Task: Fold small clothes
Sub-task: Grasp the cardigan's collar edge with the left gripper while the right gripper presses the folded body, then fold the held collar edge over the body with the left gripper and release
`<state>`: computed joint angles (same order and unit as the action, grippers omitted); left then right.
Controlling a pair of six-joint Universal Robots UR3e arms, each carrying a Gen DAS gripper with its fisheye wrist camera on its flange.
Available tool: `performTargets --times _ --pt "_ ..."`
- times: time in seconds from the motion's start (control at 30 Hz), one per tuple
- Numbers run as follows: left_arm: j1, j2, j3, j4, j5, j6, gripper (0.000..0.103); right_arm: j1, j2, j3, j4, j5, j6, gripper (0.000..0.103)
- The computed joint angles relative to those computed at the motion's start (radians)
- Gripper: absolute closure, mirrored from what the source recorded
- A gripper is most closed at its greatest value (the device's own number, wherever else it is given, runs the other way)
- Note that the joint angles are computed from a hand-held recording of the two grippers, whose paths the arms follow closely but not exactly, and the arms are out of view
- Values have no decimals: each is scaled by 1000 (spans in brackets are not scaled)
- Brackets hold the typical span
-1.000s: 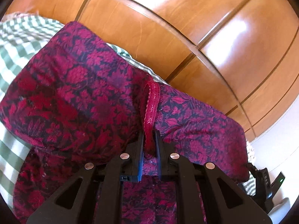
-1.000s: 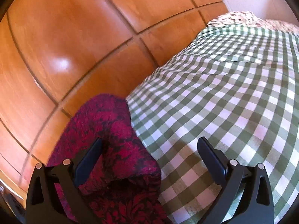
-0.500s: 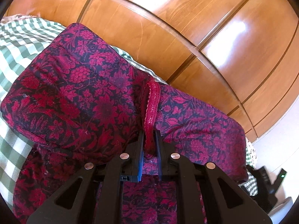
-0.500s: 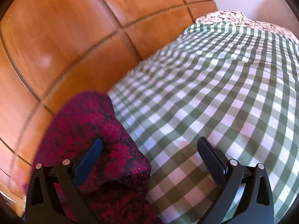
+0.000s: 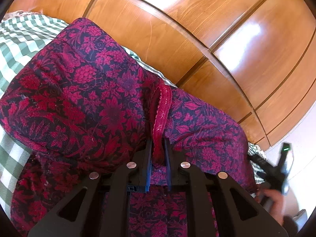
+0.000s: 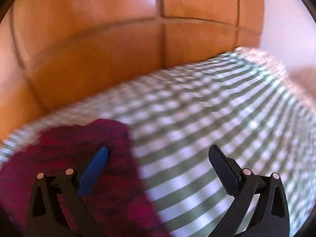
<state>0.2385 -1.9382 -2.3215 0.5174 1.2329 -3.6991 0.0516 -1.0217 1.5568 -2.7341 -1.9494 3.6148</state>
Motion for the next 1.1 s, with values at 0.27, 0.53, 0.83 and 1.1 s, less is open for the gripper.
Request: performTargets --times 0.27,0.53,0.83,1.1 --pt "3 -16 15 -9 -5 7 90 -91 -102 196 -131 89 118 3" --pt "12 -14 8 -5 -20 7 90 50 -387 579 -501 2 85 2" --pt "-7 45 -7 -55 15 14 80 61 -335 543 -328 159 54 2" --pt "-158 336 -74 -296 242 93 28 95 -368 577 -359 107 66 2"
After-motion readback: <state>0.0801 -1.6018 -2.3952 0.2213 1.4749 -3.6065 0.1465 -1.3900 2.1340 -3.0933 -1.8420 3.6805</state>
